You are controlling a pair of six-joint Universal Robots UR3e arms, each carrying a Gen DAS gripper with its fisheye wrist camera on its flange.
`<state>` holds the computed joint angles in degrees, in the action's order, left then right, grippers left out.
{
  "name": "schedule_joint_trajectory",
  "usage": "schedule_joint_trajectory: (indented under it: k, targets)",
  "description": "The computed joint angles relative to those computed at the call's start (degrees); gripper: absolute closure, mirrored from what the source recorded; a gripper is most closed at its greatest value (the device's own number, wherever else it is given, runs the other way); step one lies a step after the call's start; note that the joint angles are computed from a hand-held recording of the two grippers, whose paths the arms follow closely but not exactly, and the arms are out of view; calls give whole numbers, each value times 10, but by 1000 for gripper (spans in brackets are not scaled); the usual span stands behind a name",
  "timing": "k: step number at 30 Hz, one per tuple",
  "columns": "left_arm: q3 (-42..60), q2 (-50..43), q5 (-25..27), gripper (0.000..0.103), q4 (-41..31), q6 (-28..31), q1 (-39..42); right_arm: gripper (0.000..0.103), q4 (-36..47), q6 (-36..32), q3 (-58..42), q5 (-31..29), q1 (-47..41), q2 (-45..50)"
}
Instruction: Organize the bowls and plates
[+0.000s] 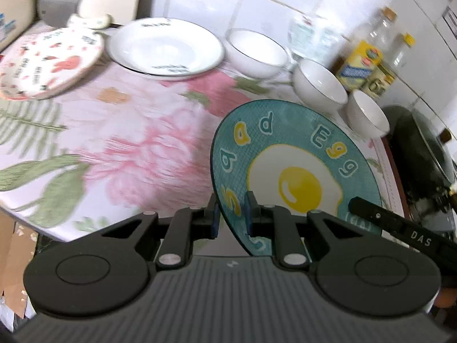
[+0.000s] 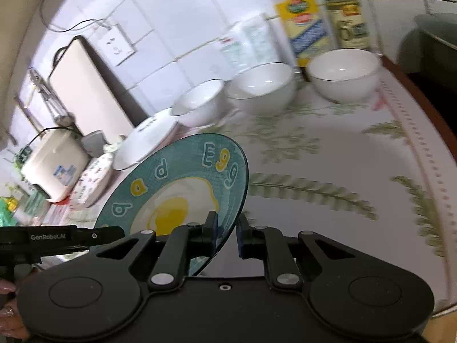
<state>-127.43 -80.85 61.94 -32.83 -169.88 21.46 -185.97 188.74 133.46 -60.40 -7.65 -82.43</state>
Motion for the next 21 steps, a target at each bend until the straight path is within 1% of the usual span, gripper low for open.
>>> schedule_joint_trajectory:
  k: [4,9,12,15,17,21]
  targets:
    - [-2,28,-2,88,-33,20,45,85,33,-9,-62,-13,48,25]
    - [-4,33,-4,88,-43,40,85,85,59,-4,-125,-12,83,66]
    - [-11,25,-6,88,-28,46,103,84,76,1,-168,-21,107,95]
    - [-21,18,-15,88,-8,63,125,84,99,-10,-217,-25,125,125]
    - [-25,6,-9,88,18,67,125,84,104,-5,-238,-17,128,145]
    - [-17,-27,-7,88,38,70,132,84,117,2,-285,-22,144,186]
